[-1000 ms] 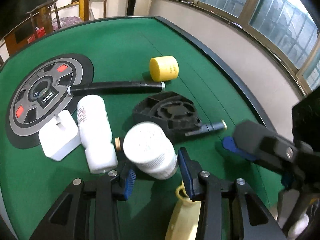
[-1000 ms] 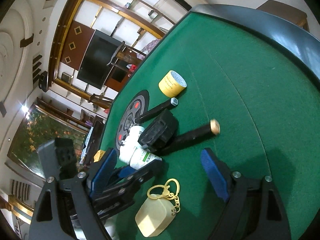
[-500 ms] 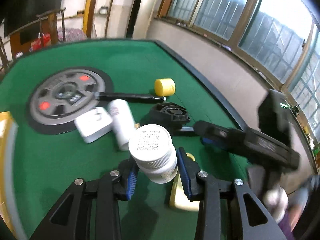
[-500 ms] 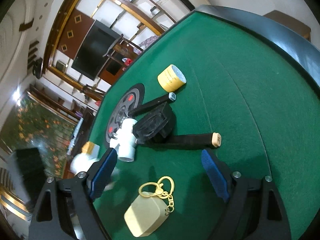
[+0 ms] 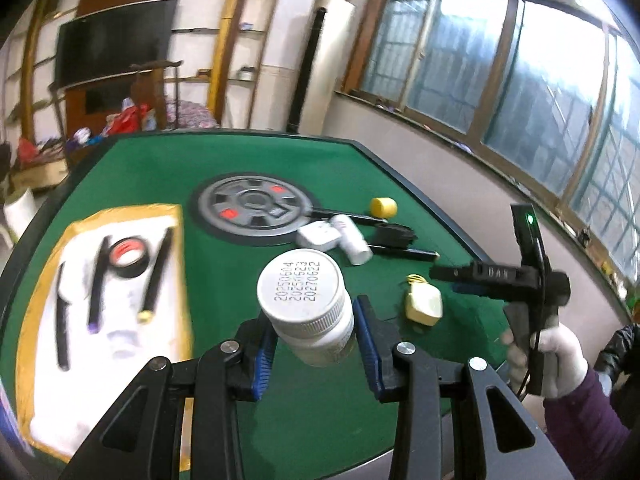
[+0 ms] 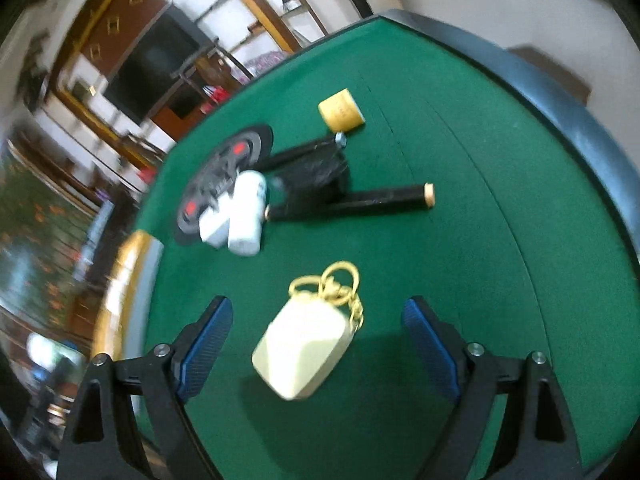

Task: Organize rigid objects
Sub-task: 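Grasp a white pill bottle with the left tool while the right grasps the cream keyring box, then carry the bottle and cream box into the tray and open both tools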

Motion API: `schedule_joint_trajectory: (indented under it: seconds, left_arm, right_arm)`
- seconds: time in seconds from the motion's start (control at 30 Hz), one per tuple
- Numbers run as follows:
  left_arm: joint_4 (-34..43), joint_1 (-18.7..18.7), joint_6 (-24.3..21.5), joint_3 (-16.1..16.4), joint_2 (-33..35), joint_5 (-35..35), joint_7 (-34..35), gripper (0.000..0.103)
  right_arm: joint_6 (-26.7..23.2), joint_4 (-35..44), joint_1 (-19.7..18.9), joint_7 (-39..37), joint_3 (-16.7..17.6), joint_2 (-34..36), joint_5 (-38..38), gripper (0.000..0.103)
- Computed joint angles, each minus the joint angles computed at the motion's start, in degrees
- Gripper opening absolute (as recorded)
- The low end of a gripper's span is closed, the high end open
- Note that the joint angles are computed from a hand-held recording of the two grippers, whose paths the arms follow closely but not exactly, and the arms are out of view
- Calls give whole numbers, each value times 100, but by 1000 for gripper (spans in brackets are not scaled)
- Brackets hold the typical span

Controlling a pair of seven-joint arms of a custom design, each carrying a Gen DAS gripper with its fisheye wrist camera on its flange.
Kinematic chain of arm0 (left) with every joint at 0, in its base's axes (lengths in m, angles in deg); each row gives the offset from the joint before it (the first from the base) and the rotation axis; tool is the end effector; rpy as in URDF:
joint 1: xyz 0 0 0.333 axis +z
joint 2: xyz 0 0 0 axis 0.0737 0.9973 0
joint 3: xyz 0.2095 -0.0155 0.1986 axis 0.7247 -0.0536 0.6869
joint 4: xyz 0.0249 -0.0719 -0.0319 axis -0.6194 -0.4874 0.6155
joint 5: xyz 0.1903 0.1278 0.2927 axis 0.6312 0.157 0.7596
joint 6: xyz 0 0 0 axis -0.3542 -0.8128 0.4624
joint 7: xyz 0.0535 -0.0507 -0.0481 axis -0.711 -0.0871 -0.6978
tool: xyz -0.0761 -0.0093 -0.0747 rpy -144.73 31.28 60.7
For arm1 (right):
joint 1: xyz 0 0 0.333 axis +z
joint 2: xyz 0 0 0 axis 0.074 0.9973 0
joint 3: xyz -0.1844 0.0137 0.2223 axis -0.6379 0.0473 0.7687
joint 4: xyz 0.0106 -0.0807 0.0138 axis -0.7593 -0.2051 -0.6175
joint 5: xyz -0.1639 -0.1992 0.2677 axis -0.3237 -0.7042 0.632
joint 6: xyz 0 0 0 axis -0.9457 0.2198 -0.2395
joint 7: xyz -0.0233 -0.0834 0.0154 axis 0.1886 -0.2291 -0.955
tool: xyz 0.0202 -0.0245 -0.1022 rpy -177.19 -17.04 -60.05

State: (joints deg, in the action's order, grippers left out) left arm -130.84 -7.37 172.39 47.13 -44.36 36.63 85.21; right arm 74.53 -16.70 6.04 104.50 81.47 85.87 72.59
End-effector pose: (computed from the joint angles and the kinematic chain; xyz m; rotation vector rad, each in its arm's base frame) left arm 0.5110 -0.2646 0.4765 -1.8711 1.5326 -1.0581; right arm 0.7512 0.0911 0.3587 -1.8972 1.4835 0.0461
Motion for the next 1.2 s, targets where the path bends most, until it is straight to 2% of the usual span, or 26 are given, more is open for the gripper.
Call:
schedule_joint_trajectory:
  seconds: [0.03, 0.07, 0.17, 0.2, 0.3, 0.33, 0.37, 0.43, 0.53, 0.6, 0.77, 0.9, 1.0, 1.2]
  left_arm:
    - [-149, 21, 40, 33, -115, 151, -225, 39]
    - [-313, 74, 92, 65, -241, 266, -447, 39]
    - [-761, 256, 111, 58, -615, 541, -965, 39]
    - [-897, 312, 90, 33, -742, 587, -1055, 39]
    - [-1334, 497, -32, -66, -1171, 731, -1299, 39]
    - [-1485, 562, -56, -85, -1323, 765, -1355, 39]
    - [-1569, 621, -51, -113, -1406, 793, -1405, 39]
    - [-1745, 746, -12, -145, -1548, 867, -1534, 39]
    - [-1898, 904, 69, -164, -1630, 937, -1659, 39]
    - [-1979, 992, 101, -159, -1661, 944, -1730, 39]
    - [-2091, 1155, 397, -57, -1555, 785, -1710, 39]
    - [-2184, 1170, 456, -1, -1473, 399, -1362, 39]
    - [-2220, 1108, 501, 138, -1352, -270, -724, 39]
    - [-1963, 891, 229, 468, -862, -2251, 1354, 39]
  right_arm:
    - [220, -202, 59, 23, 13, -97, -155, 87]
    - [207, -203, 267, 173, -169, -113, -327, 87]
    - [218, -167, 566, 598, -364, -17, -692, 86]
    - [493, -344, 705, 705, -450, -84, -838, 86]
    - [1111, -800, 1032, 970, -670, -267, -1290, 78]
    - [1426, -999, 1207, 1112, -831, -332, -1526, 66]
    - [1674, -1157, 1311, 1175, -922, -382, -1707, 60]
    - [1761, -1250, 1158, 1079, -745, -422, -1638, 59]
    - [1650, -1333, 847, 883, -436, -539, -1303, 57]
    - [1385, -1356, 458, 470, -26, -638, -764, 56]
    - [976, -1569, 164, -512, 410, -997, 199, 56]
    - [391, -1532, 296, -1018, 509, -1179, 600, 56]
    - [1, -1461, 539, -1188, 527, -1265, 731, 57]
    - [-593, -1212, 1072, -1341, 523, -1272, 684, 57]
